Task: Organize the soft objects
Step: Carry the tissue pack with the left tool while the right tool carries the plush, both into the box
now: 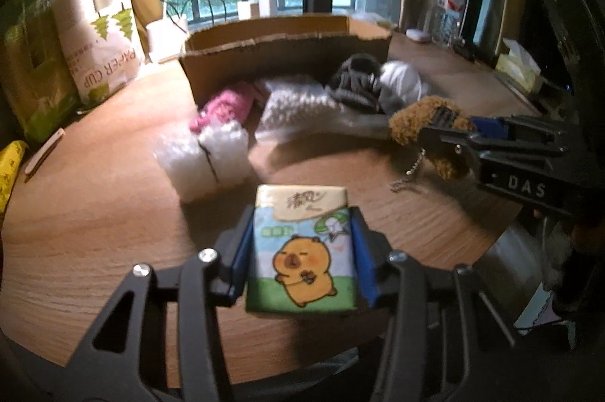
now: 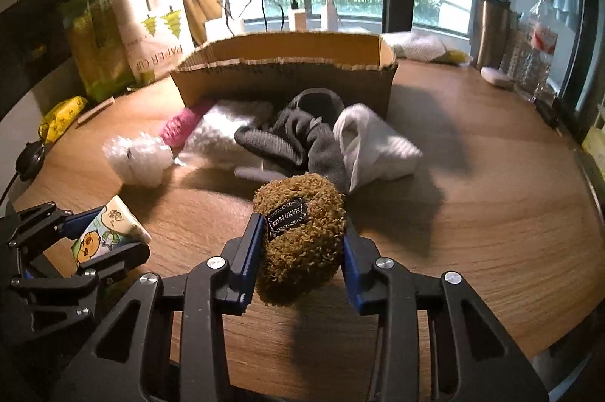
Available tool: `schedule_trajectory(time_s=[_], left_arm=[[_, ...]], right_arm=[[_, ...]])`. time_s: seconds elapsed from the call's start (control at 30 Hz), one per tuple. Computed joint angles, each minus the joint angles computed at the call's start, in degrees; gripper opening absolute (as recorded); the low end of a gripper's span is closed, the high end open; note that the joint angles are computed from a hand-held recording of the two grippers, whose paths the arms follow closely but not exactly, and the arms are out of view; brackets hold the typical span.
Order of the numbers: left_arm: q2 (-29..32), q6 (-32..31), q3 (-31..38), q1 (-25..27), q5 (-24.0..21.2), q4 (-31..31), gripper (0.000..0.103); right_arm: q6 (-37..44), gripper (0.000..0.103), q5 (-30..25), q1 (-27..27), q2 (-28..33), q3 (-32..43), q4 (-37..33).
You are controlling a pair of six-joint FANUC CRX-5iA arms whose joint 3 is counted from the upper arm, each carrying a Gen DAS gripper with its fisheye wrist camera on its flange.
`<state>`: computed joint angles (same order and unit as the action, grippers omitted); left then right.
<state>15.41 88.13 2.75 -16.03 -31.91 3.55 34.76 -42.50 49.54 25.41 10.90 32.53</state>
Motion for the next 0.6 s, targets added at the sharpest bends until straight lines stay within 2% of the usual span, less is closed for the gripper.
schedule_trajectory(time_s=[0.13, 0.27, 0.43, 0.6], left_arm=[[-1.28, -1.65, -0.86, 0.44, 1.95, 2.17, 0.047], [-2.37, -8.40, -3.47, 1.45, 5.46, 10.46, 0.047], [-2.25, -7.02, -1.18, 1.38, 6.07, 9.00, 0.047], [-1.44, -10.06, 0.06, 1.83, 7.23, 12.96, 0.047]], right_arm=[[-1.61, 0.040, 0.62, 0.13, -1.41, -0.84, 2.87], [-2.37, 0.040, 1.34, 0.03, -2.44, -0.87, 5.23], [-3.56, 0.040, 2.12, -0.25, -3.18, -0.62, 8.16], [-3.69, 0.040, 2.58, -1.11, -2.99, 0.51, 9.90]])
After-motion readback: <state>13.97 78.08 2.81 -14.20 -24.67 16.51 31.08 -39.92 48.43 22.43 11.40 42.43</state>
